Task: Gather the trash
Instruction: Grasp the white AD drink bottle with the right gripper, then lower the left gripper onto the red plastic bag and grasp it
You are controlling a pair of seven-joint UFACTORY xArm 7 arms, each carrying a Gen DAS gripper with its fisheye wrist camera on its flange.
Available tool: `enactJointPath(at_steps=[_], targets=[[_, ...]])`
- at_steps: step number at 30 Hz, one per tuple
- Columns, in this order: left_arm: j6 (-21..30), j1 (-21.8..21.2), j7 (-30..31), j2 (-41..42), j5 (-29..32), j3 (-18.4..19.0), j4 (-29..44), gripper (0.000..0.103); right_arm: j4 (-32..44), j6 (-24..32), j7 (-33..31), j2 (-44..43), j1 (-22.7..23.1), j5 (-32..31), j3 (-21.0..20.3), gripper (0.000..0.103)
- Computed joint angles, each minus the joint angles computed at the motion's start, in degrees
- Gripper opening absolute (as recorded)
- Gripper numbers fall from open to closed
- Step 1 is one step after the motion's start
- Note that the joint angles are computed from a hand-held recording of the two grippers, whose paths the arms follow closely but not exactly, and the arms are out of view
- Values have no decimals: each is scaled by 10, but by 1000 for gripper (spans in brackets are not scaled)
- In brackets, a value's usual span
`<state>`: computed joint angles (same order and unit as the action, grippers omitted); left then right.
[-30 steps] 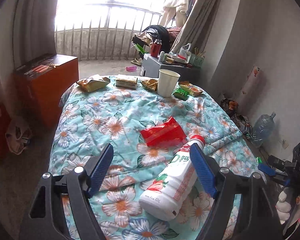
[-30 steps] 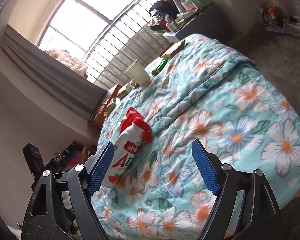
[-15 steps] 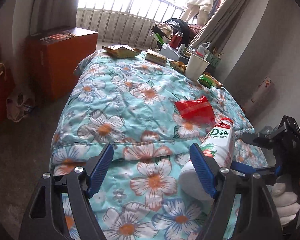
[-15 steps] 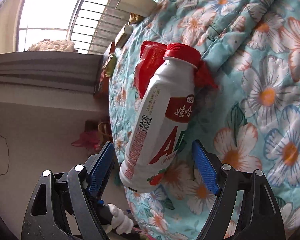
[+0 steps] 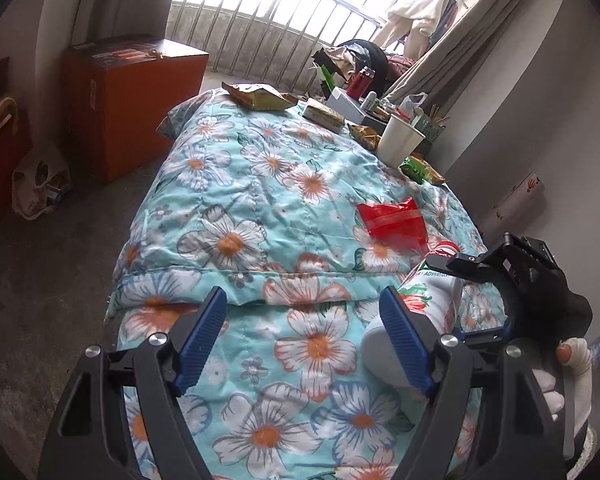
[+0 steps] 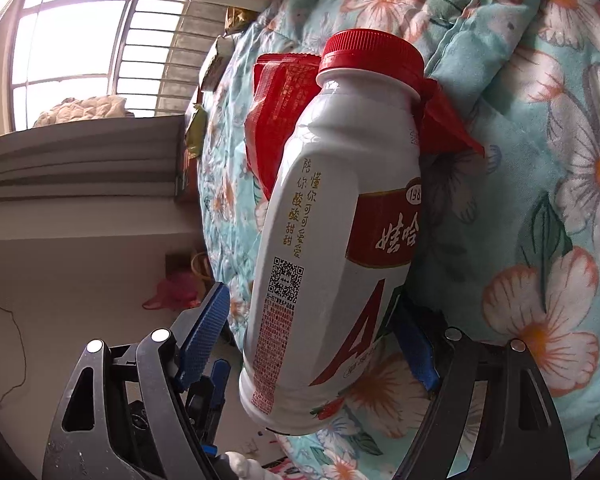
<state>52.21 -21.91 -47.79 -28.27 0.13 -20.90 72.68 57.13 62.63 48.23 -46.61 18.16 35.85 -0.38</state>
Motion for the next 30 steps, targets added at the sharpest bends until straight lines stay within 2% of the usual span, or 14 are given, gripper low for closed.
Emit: enactJointPath(at_steps=[1,4,7,11,23,27,30], targets=[[3,2,-4,-8,0,3,-3,76,-3,-7,1,0,-1,3,2,75],[9,8,-10,-29,-3,10,-10,76,-9,0,3,-8,-1,3,-7,60],[16,16,-18,-46,-10,15,-17,76,-22,3,-12,-19,8,22,-27,59],[27,24,-26,-61,-16,14,-18,76,-15,36,-35,-31,10,25,-51,59],[44,32,-20,-62,-19,3,14,76,42,206,-104,-51,-32,-23,-99,58],[42,34,-18,-62,-17,-1,20,76,75,253,-126,-38,-50,-49,-98,58],[43,36,-18,-61,-15,-4,22,76,118,298,-155,-28,-68,-105,-82,58]])
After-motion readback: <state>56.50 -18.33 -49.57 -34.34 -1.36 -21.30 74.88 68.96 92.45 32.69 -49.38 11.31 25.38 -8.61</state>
